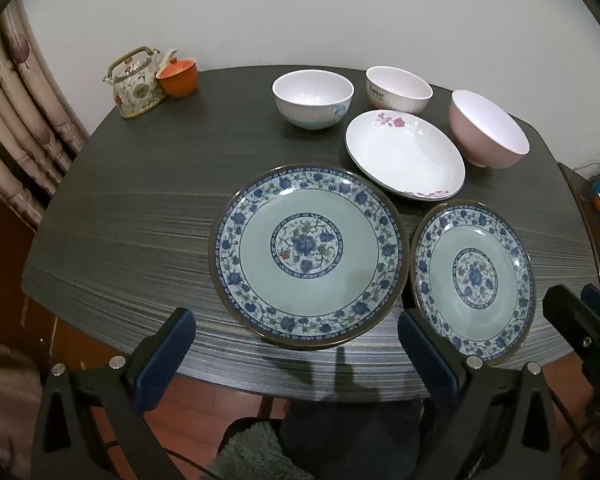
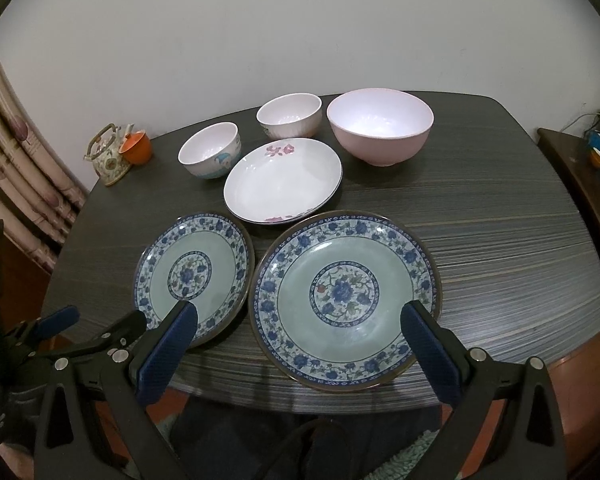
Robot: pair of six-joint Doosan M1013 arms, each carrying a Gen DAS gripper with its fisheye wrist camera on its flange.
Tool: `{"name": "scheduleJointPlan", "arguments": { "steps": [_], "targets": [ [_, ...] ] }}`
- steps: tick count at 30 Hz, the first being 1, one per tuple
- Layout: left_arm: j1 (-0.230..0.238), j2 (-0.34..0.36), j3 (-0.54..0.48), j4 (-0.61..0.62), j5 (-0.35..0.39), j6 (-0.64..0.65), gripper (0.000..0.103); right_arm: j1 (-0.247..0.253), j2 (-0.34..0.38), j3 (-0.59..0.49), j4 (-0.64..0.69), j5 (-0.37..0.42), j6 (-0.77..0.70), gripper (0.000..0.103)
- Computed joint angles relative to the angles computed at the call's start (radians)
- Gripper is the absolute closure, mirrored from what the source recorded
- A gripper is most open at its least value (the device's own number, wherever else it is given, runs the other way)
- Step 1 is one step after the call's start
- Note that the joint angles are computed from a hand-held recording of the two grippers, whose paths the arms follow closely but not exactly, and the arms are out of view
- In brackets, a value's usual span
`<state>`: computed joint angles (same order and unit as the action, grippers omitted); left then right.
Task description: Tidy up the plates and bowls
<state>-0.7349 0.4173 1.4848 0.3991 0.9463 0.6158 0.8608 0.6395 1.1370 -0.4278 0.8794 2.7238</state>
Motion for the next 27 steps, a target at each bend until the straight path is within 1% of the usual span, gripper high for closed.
{"name": "scheduleJointPlan", "arguments": {
  "steps": [7, 13, 16, 22, 24, 27],
  "targets": [
    [0.034, -0.003, 0.012, -0.092, -0.032, 0.019, 0.000, -0.004, 0.003, -0.003, 0.015, -0.012, -0.024, 0.002],
    [0.073, -0.007, 0.028, -0.170, -0.062, 0.012, 0.000, -0.023, 0.002, 0.010, 0.081, -0.064, -0.069, 0.003],
    [0.090, -0.008, 0.036, -0.196, -0.071, 0.009, 0.000, -0.038, 0.001, 0.020, 0.149, -0.110, -0.122, 0.007],
    [0.138, -0.016, 0.062, -0.321, -0.122, 0.040, 0.000, -0.079, 0.010, 0.028, 0.369, -0.203, -0.294, 0.016],
    [0.158, -0.022, 0.079, -0.380, -0.154, 0.059, 0.000, -0.087, 0.023, 0.011, 0.409, -0.200, -0.335, 0.018],
    [0.178, -0.030, 0.100, -0.425, -0.201, 0.068, 0.000, -0.098, 0.044, -0.013, 0.472, -0.197, -0.404, 0.019]
  ]
}}
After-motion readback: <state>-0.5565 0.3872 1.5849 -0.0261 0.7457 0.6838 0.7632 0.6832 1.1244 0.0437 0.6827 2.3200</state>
